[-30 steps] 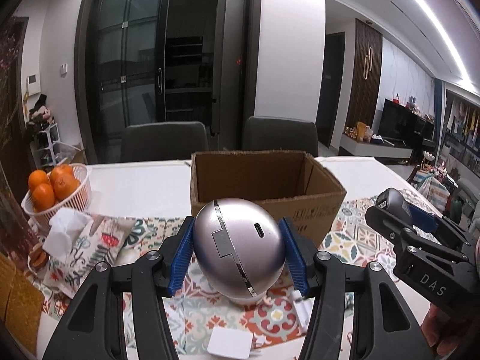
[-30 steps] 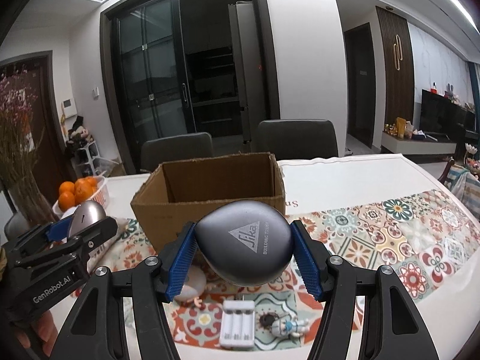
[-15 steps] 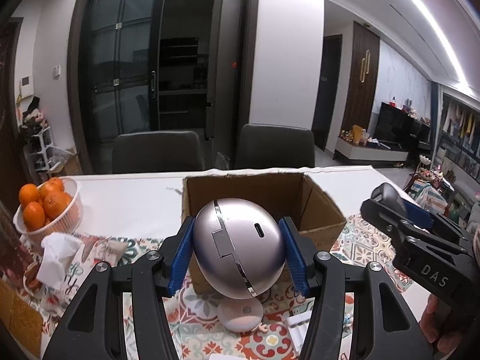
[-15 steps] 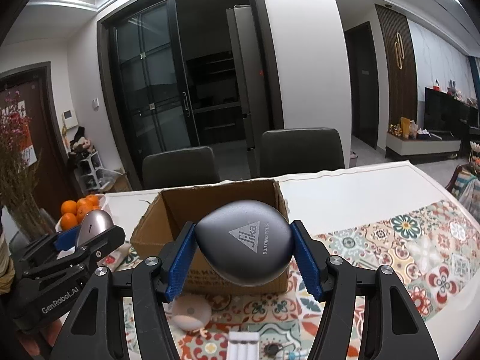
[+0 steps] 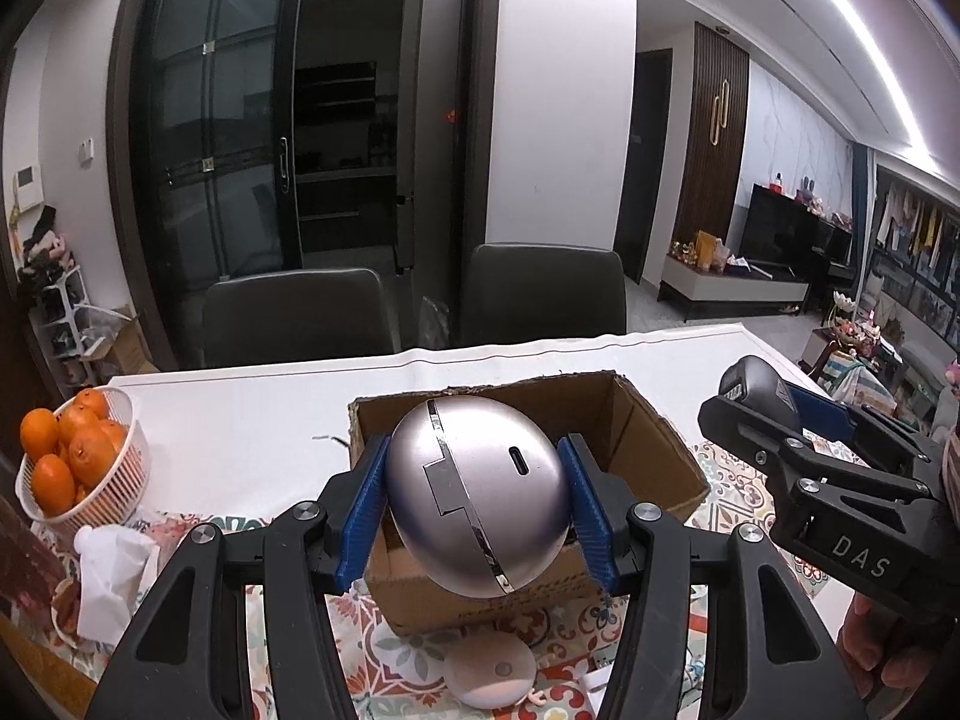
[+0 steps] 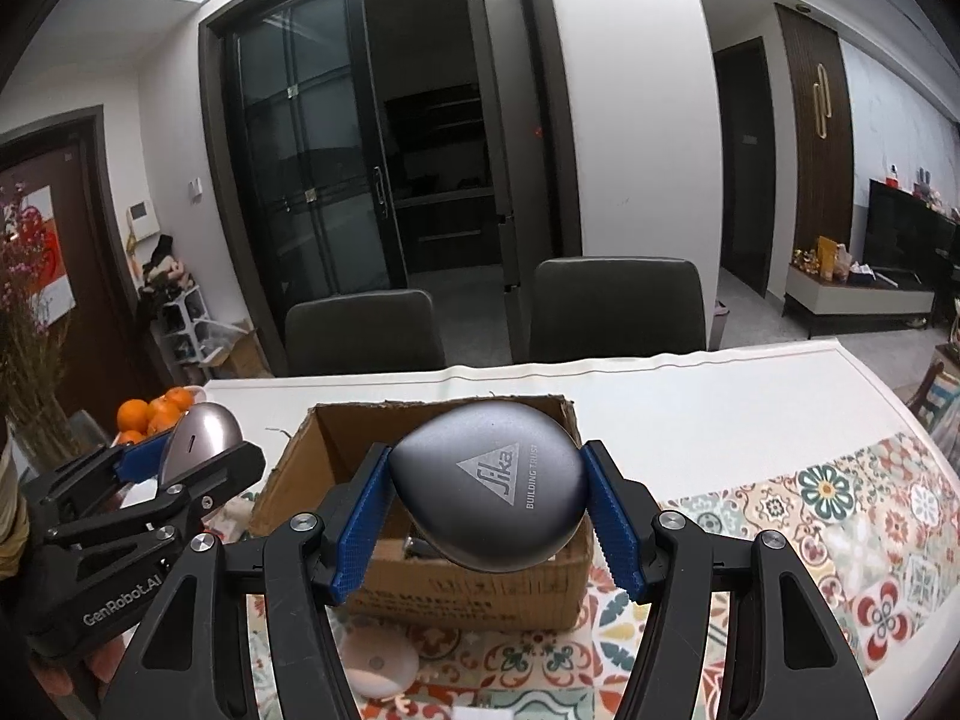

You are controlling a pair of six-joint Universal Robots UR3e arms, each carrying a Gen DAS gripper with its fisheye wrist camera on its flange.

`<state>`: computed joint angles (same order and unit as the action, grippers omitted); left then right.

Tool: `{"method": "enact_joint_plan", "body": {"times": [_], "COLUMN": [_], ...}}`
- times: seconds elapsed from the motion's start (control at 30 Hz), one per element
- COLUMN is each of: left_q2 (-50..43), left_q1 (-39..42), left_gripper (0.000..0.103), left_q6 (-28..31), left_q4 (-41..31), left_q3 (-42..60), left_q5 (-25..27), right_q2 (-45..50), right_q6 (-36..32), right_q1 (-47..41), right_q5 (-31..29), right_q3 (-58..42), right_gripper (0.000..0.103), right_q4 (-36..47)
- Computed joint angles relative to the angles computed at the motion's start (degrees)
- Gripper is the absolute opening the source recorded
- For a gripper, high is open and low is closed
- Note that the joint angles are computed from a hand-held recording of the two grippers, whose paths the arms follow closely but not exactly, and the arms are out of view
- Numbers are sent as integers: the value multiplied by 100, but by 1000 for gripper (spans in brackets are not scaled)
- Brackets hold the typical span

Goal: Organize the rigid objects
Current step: 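Lift the grey device with the right gripper and carry it over the box, then lower the grey device into the box and open the right gripper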

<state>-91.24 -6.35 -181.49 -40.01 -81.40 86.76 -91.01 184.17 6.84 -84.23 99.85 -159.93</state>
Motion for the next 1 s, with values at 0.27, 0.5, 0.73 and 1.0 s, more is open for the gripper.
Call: {"method": "enact_joint_plan", "body": {"times": [0.27, 0.5, 0.73, 1.0], "left_q2": [-857, -1415, -2113, -2736], "left_q1": [124, 189, 167, 75], "left_gripper": [55, 55, 55, 55], "left_q6": [93, 219, 414, 935], "left_q4": [-782, -1367, -2285, -3192], "left_q3": [1170, 1886, 2936, 3880], "left_q5": [-213, -293, -180, 18], "right_q2": [753, 1456, 2257, 2927], "right_q6": [-179, -372, -582, -758], "right_q1": [-95, -44, -89, -158], "right_q5": [213, 166, 343, 584], "right_q3": [-1052, -2049, -3219, -4152], "right_gripper": [63, 63, 63, 63], "right_q4": [735, 1439, 2456, 3405]}}
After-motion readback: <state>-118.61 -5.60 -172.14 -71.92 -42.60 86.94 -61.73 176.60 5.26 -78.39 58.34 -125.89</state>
